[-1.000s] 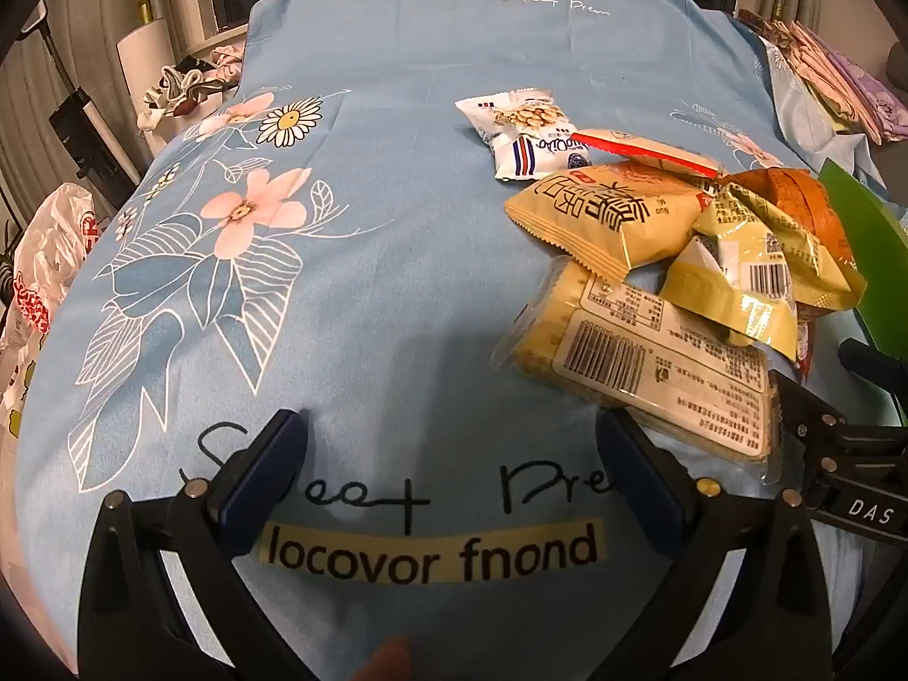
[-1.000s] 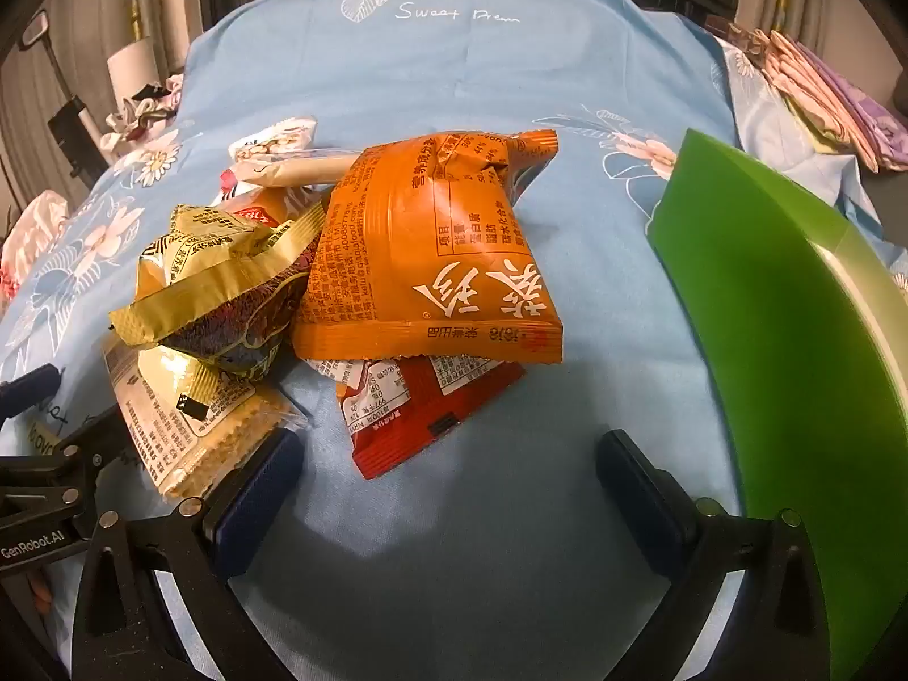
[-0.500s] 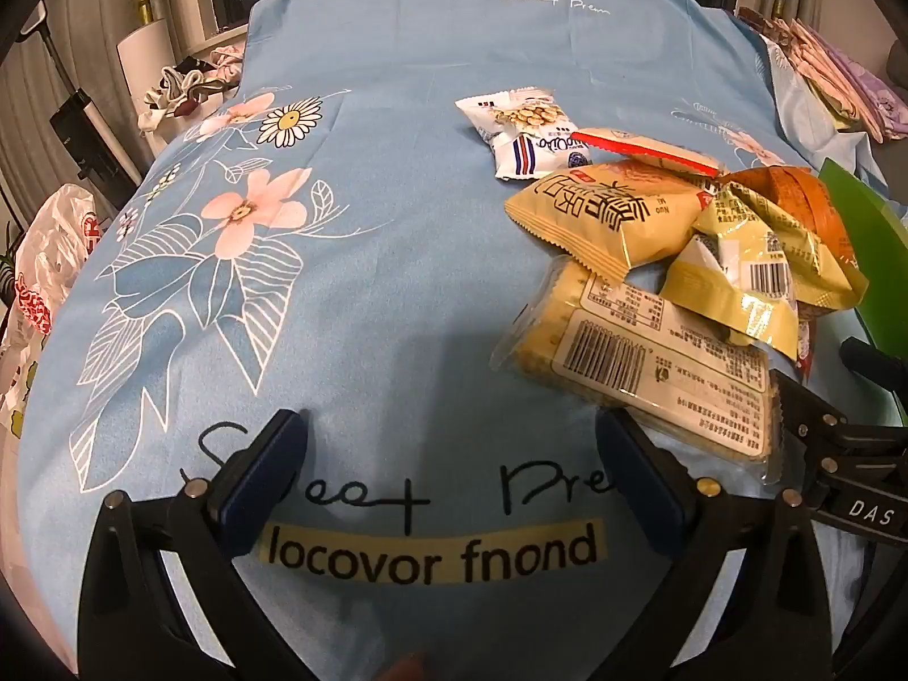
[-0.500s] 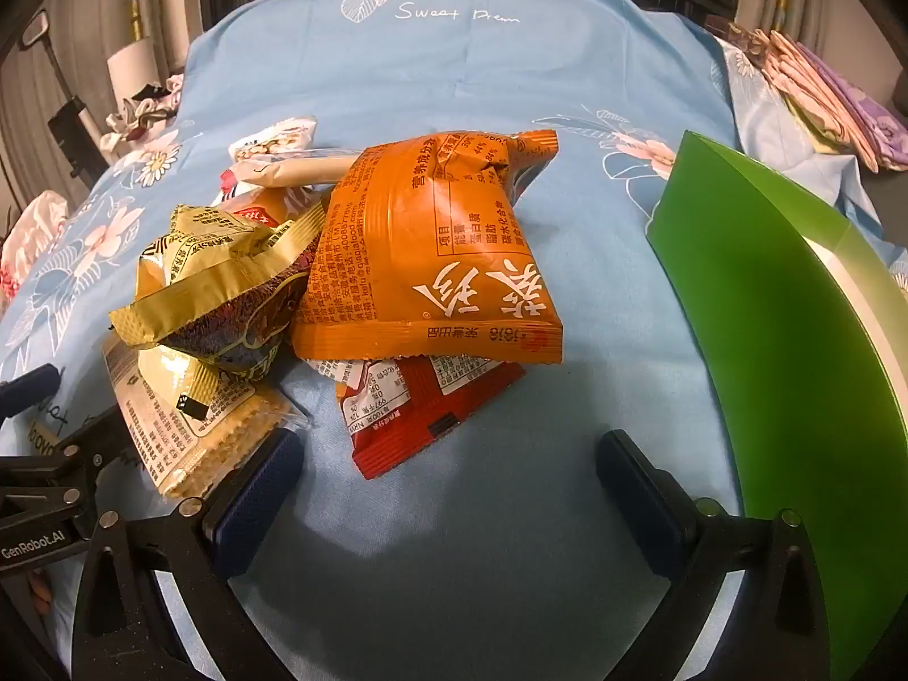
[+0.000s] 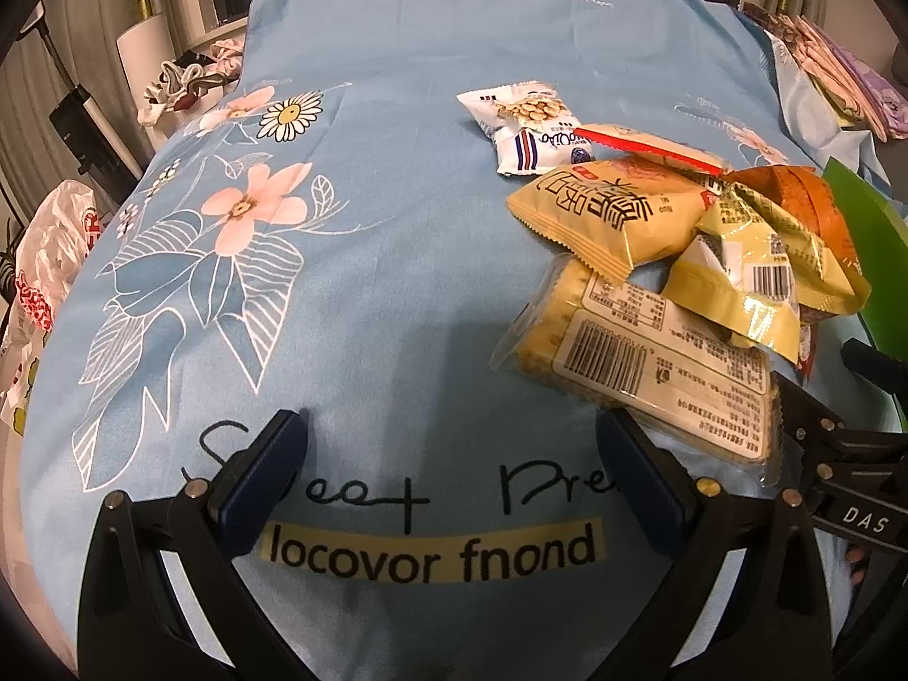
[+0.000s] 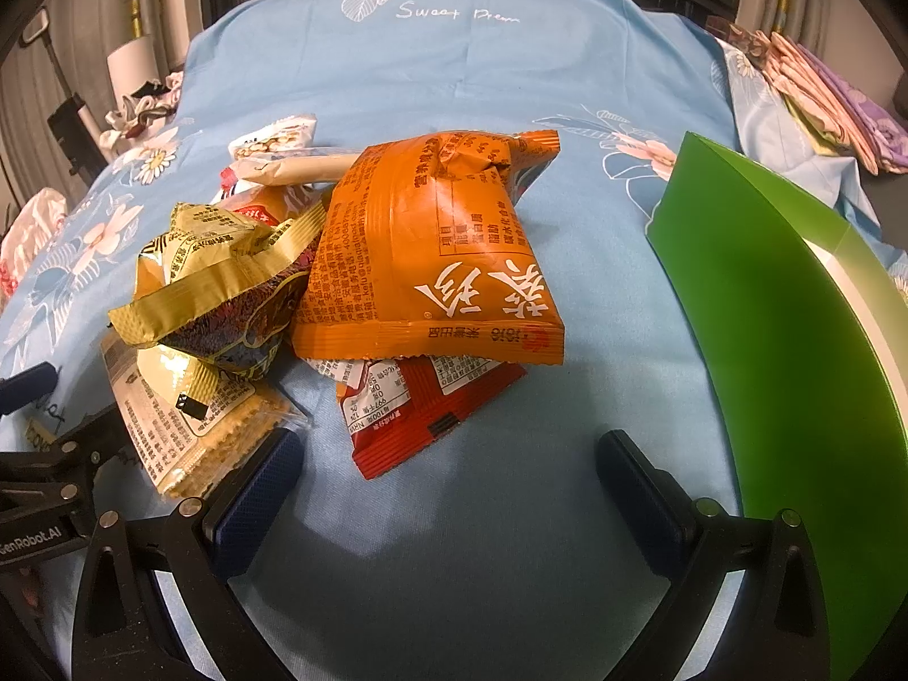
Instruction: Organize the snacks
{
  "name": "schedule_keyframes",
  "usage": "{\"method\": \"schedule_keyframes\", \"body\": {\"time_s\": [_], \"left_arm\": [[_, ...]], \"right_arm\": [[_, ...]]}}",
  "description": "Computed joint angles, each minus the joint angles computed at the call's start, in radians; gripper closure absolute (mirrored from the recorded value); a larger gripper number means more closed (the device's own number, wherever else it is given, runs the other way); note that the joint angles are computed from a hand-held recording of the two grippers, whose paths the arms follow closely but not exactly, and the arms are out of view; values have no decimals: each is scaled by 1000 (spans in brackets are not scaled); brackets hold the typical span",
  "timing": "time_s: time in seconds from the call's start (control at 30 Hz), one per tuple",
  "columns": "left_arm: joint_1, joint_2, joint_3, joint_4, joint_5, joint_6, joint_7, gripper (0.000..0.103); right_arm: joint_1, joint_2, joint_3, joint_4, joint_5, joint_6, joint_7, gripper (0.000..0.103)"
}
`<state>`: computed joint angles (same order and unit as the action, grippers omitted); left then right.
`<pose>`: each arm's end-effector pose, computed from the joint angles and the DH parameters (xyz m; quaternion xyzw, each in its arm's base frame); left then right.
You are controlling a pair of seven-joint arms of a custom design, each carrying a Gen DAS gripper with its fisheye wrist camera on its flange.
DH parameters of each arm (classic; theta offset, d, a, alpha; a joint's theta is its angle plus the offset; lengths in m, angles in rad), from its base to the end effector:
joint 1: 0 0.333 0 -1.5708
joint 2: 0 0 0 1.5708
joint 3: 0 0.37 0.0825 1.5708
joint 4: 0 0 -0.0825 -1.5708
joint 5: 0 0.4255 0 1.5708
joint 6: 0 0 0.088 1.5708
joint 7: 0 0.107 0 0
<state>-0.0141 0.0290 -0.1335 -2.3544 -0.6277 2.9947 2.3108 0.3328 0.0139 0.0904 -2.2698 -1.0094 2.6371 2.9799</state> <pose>0.5693 -0.0419 0.4017 -0.5659 0.7612 -0.2550 0.1880 0.5158 0.2557 0.4071 -0.6081 0.7170 -0.2813 0.1924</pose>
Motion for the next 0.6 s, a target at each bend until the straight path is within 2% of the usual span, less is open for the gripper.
{"method": "schedule_keyframes", "body": {"time_s": [0.13, 0.2, 0.27, 0.37, 0.43, 0.5, 0.53, 0.6], "left_arm": [[7, -5, 11, 13, 39, -58, -29, 1], [13, -15, 13, 21, 2, -103, -3, 1], [18, -29, 19, 32, -91, -157, 60, 3], [24, -47, 35, 54, -246, -250, 160, 4], [23, -58, 41, 63, -331, -284, 215, 6], [17, -66, 42, 65, -382, -298, 250, 9], [15, -70, 43, 66, -403, -309, 268, 13], [12, -77, 45, 72, -418, -344, 275, 15]], "right_arm": [[1, -8, 2, -6, 30, -9, -19, 0], [1, -5, 3, 4, 90, -13, -75, 0], [-3, -11, 1, 5, 175, 9, -158, 0], [-16, -68, -2, -50, 201, 110, -174, 0], [-30, -116, 3, -75, 200, 149, -171, 0], [-50, -148, 12, -84, 197, 190, -147, 0], [-58, -157, 13, -86, 213, 217, -146, 1], [-66, -162, 11, -83, 266, 265, -174, 1]]}}
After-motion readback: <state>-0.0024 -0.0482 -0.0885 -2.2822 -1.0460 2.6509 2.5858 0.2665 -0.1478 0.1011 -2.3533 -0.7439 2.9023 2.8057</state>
